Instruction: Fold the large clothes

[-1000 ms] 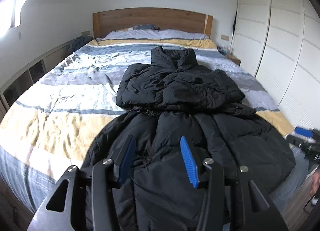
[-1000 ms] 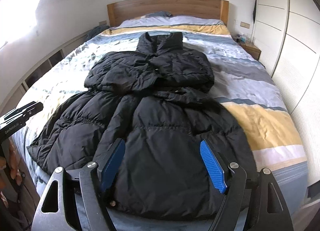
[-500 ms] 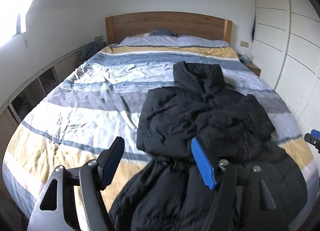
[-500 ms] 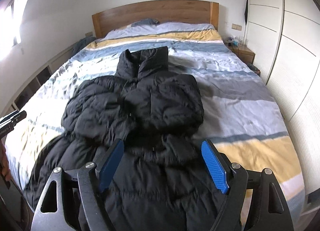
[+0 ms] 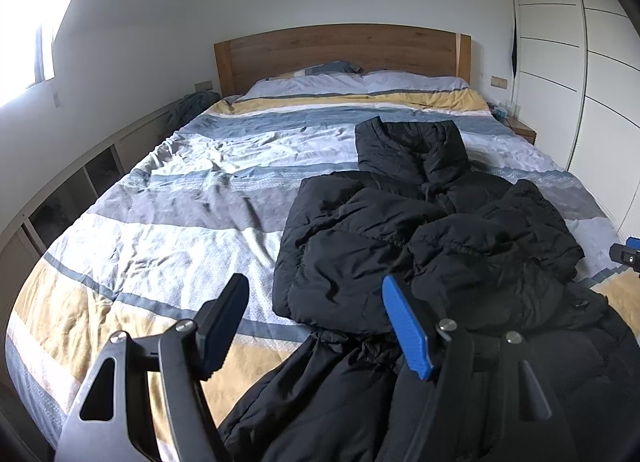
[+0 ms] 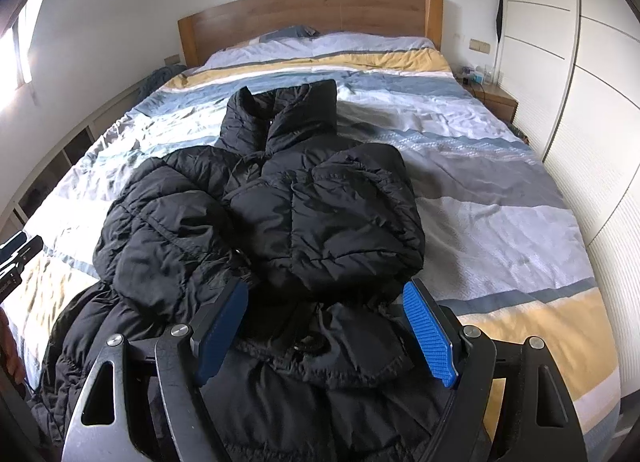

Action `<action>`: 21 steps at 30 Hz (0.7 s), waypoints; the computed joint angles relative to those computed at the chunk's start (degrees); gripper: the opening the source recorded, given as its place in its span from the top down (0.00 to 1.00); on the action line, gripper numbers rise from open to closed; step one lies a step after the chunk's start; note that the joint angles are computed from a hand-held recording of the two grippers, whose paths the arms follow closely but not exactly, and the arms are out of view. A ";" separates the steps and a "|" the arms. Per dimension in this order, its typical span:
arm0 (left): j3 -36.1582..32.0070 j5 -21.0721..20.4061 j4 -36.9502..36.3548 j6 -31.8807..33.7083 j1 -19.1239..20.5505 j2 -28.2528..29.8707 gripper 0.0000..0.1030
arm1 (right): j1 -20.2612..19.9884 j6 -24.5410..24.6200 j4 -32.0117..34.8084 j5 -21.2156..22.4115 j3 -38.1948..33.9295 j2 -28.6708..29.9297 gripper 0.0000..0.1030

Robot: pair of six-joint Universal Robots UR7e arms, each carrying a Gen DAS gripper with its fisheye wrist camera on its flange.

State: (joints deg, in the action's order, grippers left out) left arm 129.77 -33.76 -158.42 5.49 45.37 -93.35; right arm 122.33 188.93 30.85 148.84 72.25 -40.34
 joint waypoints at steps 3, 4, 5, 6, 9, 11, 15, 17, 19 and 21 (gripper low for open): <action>-0.26 -1.18 -1.60 0.55 1.32 1.79 0.34 | -1.20 -0.32 0.17 -0.75 -0.64 1.02 0.23; -0.34 -1.41 -2.17 0.78 1.68 2.37 0.34 | -1.52 -0.40 0.33 -0.84 -0.96 1.41 0.23; -0.52 -1.90 -2.75 1.12 2.25 3.03 0.34 | -1.99 -0.54 0.45 -1.08 -1.25 1.89 0.23; -0.61 -2.19 -3.24 1.36 2.62 3.53 0.34 | -2.23 -0.52 0.38 -1.30 -1.32 2.15 0.23; -1.03 -2.83 -4.70 2.44 3.83 5.31 0.34 | -3.30 -1.20 -0.48 -2.30 -1.47 2.62 0.23; -1.48 -3.13 -5.60 3.06 4.75 6.68 0.34 | -3.95 -1.66 -0.80 -2.76 -1.74 2.90 0.23; -2.26 -3.40 -6.77 3.75 6.68 9.00 0.34 | -5.26 -1.84 -0.77 -3.27 -2.33 3.69 0.23; -2.76 -3.85 -6.20 3.28 7.89 9.92 0.34 | -5.91 -1.82 -0.77 -3.52 -2.21 3.98 0.23; -3.44 -4.43 -4.83 2.19 9.48 10.95 0.34 | -6.64 -1.47 -0.65 -3.70 -1.81 4.24 0.23; -3.99 -4.89 -3.30 0.99 10.97 11.77 0.34 | -7.47 -0.73 -0.44 -3.99 -1.04 4.41 0.23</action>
State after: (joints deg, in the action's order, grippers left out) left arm 125.78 -38.66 -161.72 6.48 56.34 -81.58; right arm 114.86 188.19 30.41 144.85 71.21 -35.93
